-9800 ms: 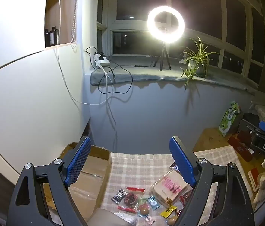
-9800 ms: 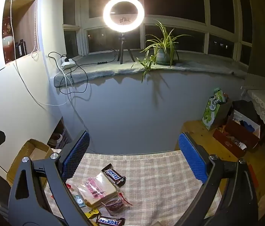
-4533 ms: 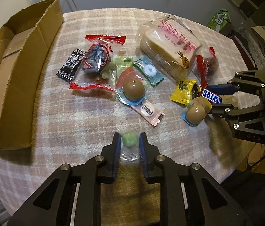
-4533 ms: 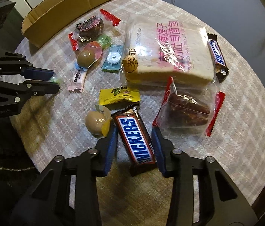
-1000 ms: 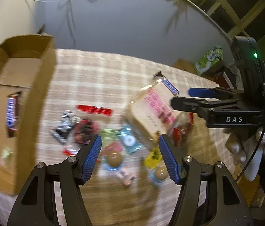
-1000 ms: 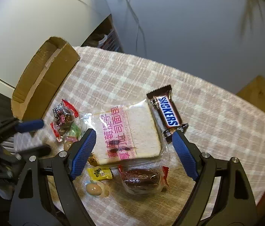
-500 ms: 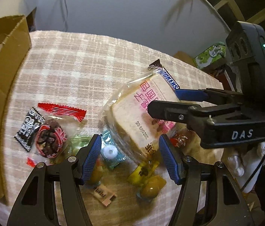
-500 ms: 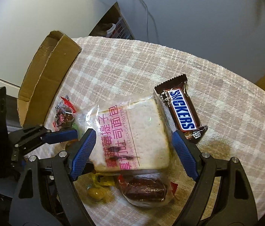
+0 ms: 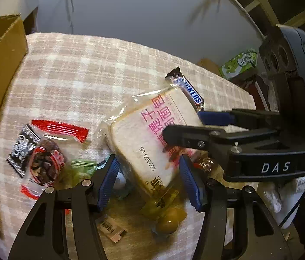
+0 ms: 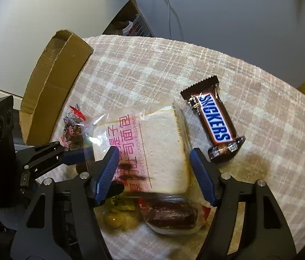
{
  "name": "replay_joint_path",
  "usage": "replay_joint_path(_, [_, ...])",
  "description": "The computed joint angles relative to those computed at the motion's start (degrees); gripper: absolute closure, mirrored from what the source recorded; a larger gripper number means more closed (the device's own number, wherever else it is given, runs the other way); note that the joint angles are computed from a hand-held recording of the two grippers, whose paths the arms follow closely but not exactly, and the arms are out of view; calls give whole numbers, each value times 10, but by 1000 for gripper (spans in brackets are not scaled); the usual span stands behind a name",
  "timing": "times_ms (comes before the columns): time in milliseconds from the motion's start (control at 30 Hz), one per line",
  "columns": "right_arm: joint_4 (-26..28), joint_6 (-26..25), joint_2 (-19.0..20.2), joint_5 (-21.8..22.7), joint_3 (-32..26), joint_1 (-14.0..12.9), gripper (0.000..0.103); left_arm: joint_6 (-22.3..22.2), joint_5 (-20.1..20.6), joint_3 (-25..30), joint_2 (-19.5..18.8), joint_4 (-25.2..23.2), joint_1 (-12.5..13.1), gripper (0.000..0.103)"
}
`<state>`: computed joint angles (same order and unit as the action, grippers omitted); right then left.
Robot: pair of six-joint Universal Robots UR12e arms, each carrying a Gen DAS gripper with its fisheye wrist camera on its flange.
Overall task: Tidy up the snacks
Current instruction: 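Grasp the bagged bread loaf with the right tool and lift it, then carry the bread loaf into the box and release it from the right tool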
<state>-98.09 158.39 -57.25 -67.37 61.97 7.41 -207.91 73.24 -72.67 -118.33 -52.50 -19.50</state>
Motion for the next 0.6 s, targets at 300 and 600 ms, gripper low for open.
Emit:
replay_joint_path(300, [-22, 4, -21, 5, 16, 5, 34, -5, 16, -23, 29, 27, 7, 47])
replay_joint_path(600, [-31, -8, -23, 17, -8, 23, 34, -15, 60, -62, 72, 70, 19, 47])
